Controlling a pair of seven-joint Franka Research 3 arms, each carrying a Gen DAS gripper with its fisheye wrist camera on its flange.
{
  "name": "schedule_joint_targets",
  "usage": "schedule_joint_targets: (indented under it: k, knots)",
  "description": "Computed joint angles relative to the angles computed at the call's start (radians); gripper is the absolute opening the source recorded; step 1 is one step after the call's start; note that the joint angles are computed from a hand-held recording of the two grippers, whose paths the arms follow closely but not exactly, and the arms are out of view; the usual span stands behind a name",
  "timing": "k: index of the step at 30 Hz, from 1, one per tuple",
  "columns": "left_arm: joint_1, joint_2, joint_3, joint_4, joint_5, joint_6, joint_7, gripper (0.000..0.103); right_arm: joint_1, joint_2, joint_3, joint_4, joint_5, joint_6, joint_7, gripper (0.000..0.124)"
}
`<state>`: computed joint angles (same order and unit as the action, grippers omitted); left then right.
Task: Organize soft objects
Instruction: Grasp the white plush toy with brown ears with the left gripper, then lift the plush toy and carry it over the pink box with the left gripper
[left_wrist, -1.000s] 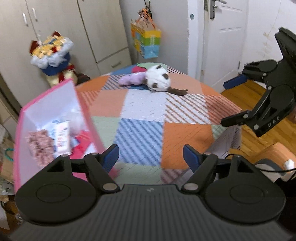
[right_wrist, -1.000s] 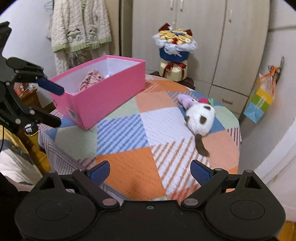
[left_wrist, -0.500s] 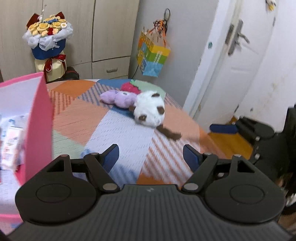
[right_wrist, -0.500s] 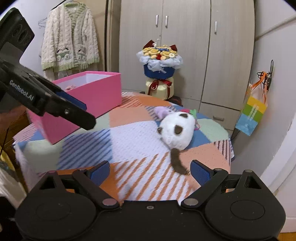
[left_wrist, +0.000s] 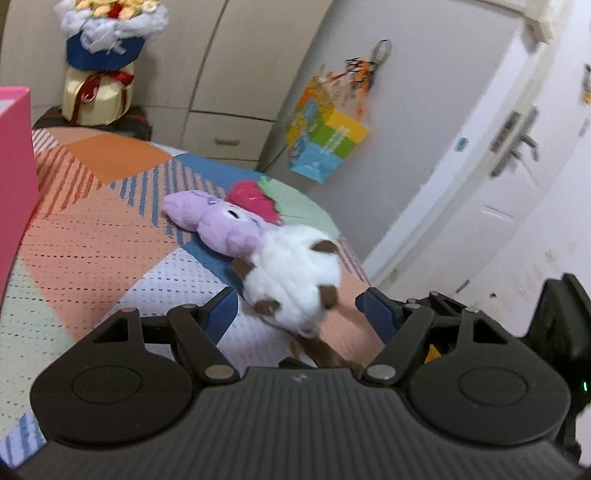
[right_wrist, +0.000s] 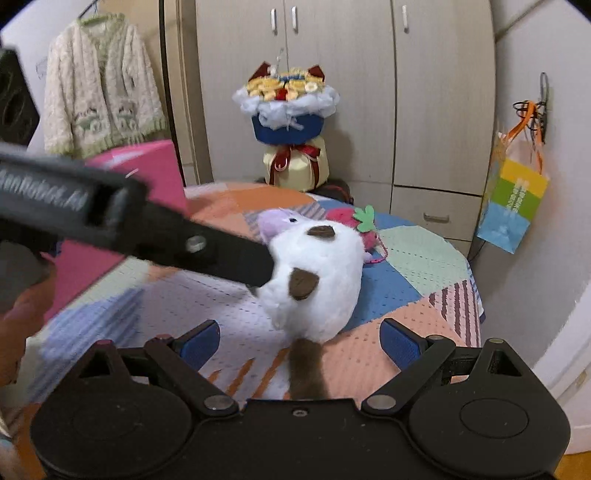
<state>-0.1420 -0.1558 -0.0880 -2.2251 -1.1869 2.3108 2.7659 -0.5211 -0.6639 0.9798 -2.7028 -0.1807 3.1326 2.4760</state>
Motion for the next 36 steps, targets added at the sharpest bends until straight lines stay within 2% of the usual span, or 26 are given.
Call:
schedule_joint_targets:
  k: [3, 6, 13, 16, 17, 19, 20, 21, 25, 29, 32, 36]
  knots:
    - [-0.004, 0.039, -0.015, 0.030, 0.011, 0.032, -0.039, 0.074, -0.074, 0.037, 0.041, 0.021, -0.011, 0.041, -0.007, 0.095]
    - [0.002, 0.073, -0.022, 0.058, 0.031, 0.026, -0.084, 0.074, -0.115, 0.091, 0.053, 0.026, 0.021, 0.095, -0.018, 0.095]
    - [0.023, 0.102, -0.034, 0.076, 0.020, -0.003, -0.087, 0.074, -0.133, 0.180, 0.061, 0.027, 0.095, 0.171, -0.100, 0.092]
    - [0.031, 0.110, -0.036, 0.079, 0.010, -0.018, -0.091, 0.074, -0.141, 0.171, 0.083, 0.027, 0.131, 0.170, -0.128, 0.086]
    - [0.034, 0.113, -0.036, 0.082, 0.012, -0.031, -0.093, 0.072, -0.146, 0.167, 0.092, 0.026, 0.143, 0.173, -0.136, 0.079]
    - [0.039, 0.112, -0.038, 0.081, 0.021, -0.045, -0.084, 0.067, -0.149, 0.152, 0.106, 0.026, 0.172, 0.159, -0.149, 0.068]
    - [0.041, 0.109, -0.038, 0.078, 0.025, -0.055, -0.079, 0.061, -0.151, 0.139, 0.115, 0.026, 0.183, 0.148, -0.150, 0.063]
    - [0.043, 0.106, -0.036, 0.076, 0.038, -0.073, -0.076, 0.060, -0.150, 0.124, 0.121, 0.025, 0.189, 0.141, -0.148, 0.061]
    - [0.038, 0.064, -0.032, 0.025, 0.029, -0.068, 0.001, 0.060, -0.134, 0.057, 0.138, 0.023, 0.202, 0.092, -0.117, 0.059]
    - [0.031, 0.016, -0.020, -0.027, 0.034, -0.063, 0.036, 0.056, -0.113, -0.049, 0.158, 0.031, 0.191, 0.026, -0.022, 0.058]
    - [0.029, -0.013, 0.000, -0.049, 0.060, -0.090, 0.032, 0.056, -0.089, -0.103, 0.170, 0.041, 0.171, -0.042, 0.038, 0.058]
    - [0.035, -0.051, 0.025, -0.082, 0.096, -0.126, 0.022, 0.053, -0.024, -0.103, 0.138, 0.015, 0.162, -0.038, 0.113, 0.058]
